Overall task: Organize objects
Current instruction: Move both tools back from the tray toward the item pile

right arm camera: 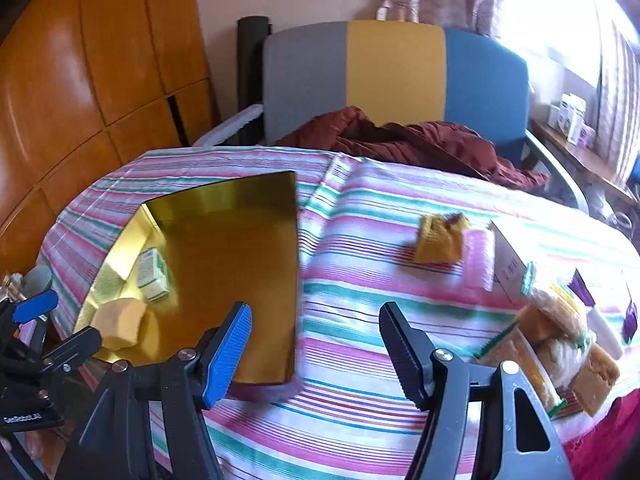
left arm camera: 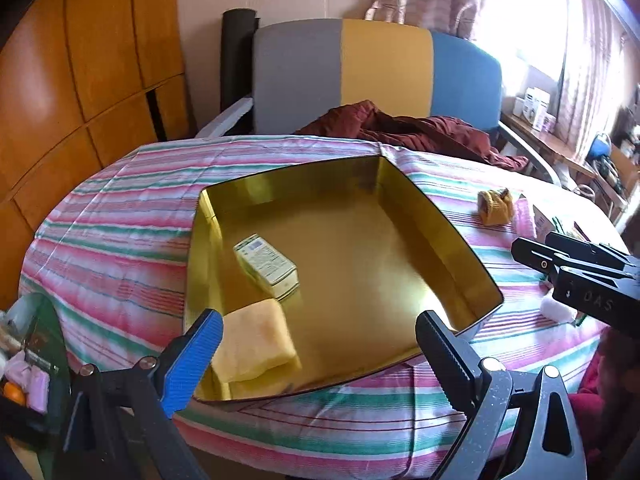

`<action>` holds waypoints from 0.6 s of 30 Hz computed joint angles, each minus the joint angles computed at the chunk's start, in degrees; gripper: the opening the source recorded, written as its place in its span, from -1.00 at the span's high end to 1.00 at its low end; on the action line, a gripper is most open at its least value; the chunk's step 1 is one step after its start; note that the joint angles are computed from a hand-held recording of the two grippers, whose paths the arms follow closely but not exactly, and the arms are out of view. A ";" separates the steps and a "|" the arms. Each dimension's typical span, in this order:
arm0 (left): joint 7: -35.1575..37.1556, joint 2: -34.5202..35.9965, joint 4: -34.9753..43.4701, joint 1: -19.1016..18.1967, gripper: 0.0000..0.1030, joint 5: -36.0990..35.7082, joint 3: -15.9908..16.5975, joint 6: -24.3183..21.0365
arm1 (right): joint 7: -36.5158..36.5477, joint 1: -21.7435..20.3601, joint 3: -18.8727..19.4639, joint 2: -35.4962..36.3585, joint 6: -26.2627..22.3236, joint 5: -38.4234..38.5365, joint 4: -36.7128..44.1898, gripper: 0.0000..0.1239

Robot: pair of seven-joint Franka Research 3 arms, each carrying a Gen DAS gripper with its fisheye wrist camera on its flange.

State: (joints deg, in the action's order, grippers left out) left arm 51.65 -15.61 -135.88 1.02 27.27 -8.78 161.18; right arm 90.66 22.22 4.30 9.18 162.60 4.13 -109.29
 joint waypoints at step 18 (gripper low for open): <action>13.73 10.41 10.92 -6.51 -0.90 -8.21 -0.31 0.18 | 11.52 -6.93 -4.87 -1.03 -2.67 -5.76 -0.78 -0.09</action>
State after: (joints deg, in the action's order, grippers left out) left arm 65.39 -5.19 -124.96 -5.49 19.06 -9.09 161.36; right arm 102.18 15.29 -0.57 8.15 159.93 -1.63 -110.07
